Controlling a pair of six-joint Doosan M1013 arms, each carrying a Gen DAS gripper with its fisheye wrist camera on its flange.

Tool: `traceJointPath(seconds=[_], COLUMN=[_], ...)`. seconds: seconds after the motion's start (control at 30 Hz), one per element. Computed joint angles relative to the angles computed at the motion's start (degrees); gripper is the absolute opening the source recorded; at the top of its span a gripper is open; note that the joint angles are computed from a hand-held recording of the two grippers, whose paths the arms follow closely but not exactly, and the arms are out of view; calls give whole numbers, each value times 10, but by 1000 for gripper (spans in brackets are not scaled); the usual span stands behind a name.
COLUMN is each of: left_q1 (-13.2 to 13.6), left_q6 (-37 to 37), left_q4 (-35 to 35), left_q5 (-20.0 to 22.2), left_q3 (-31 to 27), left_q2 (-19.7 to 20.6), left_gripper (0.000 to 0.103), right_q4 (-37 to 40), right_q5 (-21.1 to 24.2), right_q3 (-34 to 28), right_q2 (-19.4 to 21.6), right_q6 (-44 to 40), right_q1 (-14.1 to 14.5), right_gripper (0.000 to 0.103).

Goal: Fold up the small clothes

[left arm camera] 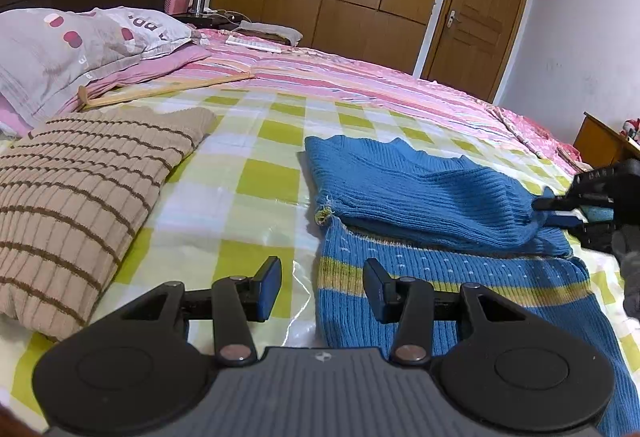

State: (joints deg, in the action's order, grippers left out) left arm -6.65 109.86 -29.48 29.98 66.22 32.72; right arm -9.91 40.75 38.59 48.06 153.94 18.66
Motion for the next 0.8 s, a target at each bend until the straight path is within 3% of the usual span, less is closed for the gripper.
traceJointPath(seconds=[0.07,0.13,0.23,0.3,0.37,0.43,0.47,0.57,0.7,0.8], left_q1=[0,0,1,1,1,0,0,-1,-2,-3], left_q6=[-1,-3,3,5,6,8,10,19,7,12], left_q4=[0,-2,-12,-15,-13,-10,-10,-16,-2,-6], left_q5=[-1,-4,-12,-11,-7,-6,-7,-10,0,1], left_q3=[0,1,5,5,3,5,6,7,3,2], left_q2=[0,0,-2,-2,-1,-2,-3,-4,0,1], left_gripper=[49,49,49,49,49,49,49,49,49,49], right_q4=[-8,-34,-162,-259,-266,-188,-164,-133,-137,-112], right_q5=[1,-22,-132,-160,-121,-49,-41,-65,-69,-59], right_q3=[-21,-27,34,73,84,72,81,116,108,77], right_q2=[7,5,-30,-49,-51,-41,-43,-56,-53,-37], right_q6=[0,10,94,177,180,122,126,169,158,140], right_q1=[1,4,13,18,22,19,16,9,5,2], right_gripper=[10,9,3,3,3,4,7,12,14,30])
